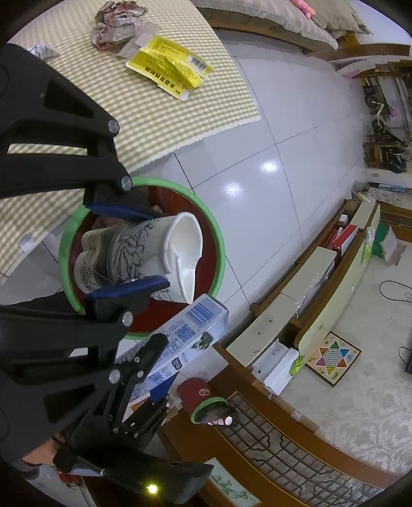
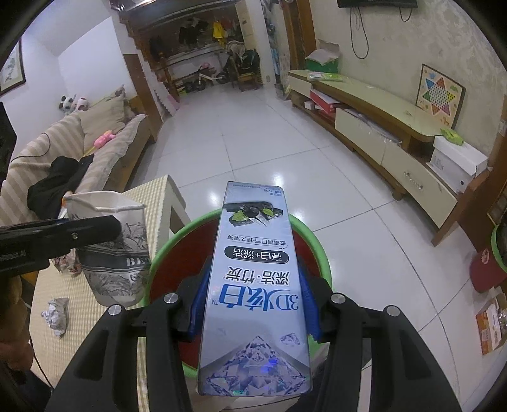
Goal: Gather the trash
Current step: 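Carry the toothpaste box and paper cup over the red bin with both tools, then move both tools back toward the remaining trash on the table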
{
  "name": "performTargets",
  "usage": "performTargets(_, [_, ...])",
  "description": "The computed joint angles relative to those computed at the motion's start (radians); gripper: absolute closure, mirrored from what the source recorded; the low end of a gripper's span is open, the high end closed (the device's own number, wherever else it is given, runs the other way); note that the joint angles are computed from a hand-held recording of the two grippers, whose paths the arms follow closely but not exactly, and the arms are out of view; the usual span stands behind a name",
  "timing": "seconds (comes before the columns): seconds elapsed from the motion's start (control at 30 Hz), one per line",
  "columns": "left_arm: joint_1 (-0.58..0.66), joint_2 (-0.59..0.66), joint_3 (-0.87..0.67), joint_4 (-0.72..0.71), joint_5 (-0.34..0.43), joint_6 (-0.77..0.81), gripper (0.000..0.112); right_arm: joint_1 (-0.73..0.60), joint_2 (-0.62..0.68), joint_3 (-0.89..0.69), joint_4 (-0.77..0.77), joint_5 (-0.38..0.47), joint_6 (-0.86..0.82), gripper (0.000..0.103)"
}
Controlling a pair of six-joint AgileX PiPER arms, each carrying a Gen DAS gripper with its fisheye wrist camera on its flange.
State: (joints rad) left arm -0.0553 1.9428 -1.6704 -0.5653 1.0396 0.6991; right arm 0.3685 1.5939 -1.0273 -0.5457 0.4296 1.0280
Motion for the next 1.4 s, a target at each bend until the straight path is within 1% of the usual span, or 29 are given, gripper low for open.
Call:
performTargets(0.17, [-0.005,0.018,-0.027,0.008,0.003,-0.013,0.079,-0.006,0.015,-0.007,0.015,-0.012,-0.017,0.056])
performTargets(0.2, [-0.005,0.022,-0.034,0.01,0.005,-0.016,0.079,-0.007,0.019,-0.011,0.02,-0.013,-0.023,0.054])
performTargets(0.23, [-0.007,0.03,-0.047,0.011,0.012,-0.022,0.076,-0.005,0.024,-0.017,0.021,-0.01,-0.023,0.053])
performTargets(0.27, [-0.005,0.038,-0.058,0.009,0.021,-0.026,0.065,-0.003,0.027,-0.021,0.019,-0.003,-0.02,0.052])
performTargets(0.3, [-0.006,0.036,-0.056,0.007,0.016,-0.029,0.06,0.0,0.031,-0.028,0.018,0.003,-0.018,0.049])
performTargets(0.33, [-0.004,0.034,-0.052,0.005,0.009,-0.028,0.054,0.007,0.032,-0.031,0.004,0.009,-0.004,0.043])
performTargets(0.37, [-0.003,0.035,-0.053,0.005,0.007,-0.031,0.047,0.015,0.032,-0.033,-0.02,0.018,0.022,0.04])
performTargets(0.4, [-0.001,0.036,-0.054,0.004,0.005,-0.036,0.042,0.02,0.033,-0.036,-0.028,0.027,0.033,0.034])
performTargets(0.43, [0.004,0.033,-0.049,0.001,-0.004,-0.038,0.031,0.018,0.034,-0.037,-0.029,0.028,0.032,0.031])
performTargets(0.47, [0.009,0.026,-0.041,-0.002,-0.016,-0.042,0.024,0.022,0.032,-0.037,-0.036,0.033,0.041,0.03])
performTargets(0.53, [0.013,0.018,-0.032,0.003,-0.035,-0.047,0.015,0.025,0.034,-0.039,-0.041,0.039,0.046,0.021])
performTargets(0.57, [0.017,0.012,-0.026,0.009,-0.046,-0.049,0.015,0.031,0.037,-0.043,-0.046,0.049,0.052,0.018])
performTargets(0.6, [0.021,0.013,-0.03,0.014,-0.043,-0.051,0.015,0.034,0.037,-0.041,-0.056,0.052,0.062,0.013])
performTargets(0.63, [0.028,0.012,-0.032,0.017,-0.04,-0.051,0.015,0.044,0.037,-0.046,-0.07,0.067,0.077,0.01])
performTargets(0.7, [0.043,0.007,-0.034,0.02,-0.035,-0.046,0.015,0.061,0.039,-0.064,-0.076,0.099,0.081,0.008])
performTargets(0.87, [0.107,-0.044,0.006,0.001,-0.037,0.007,0.015,0.116,0.039,-0.11,-0.083,0.147,0.086,0.008])
performTargets(0.97, [0.174,-0.067,0.021,-0.019,-0.017,0.046,0.015,0.164,0.06,-0.167,-0.074,0.179,0.077,0.008])
performTargets(1.07, [0.268,-0.079,0.025,-0.037,0.012,0.078,0.015,0.218,0.095,-0.233,-0.068,0.216,0.062,0.008])
performTargets(1.2, [0.39,-0.071,0.002,-0.056,0.061,0.107,0.015,0.291,0.169,-0.359,-0.052,0.279,0.028,0.008])
performTargets(1.4, [0.563,-0.003,-0.095,-0.052,0.139,0.144,0.015,0.38,0.311,-0.592,-0.013,0.363,-0.046,0.008])
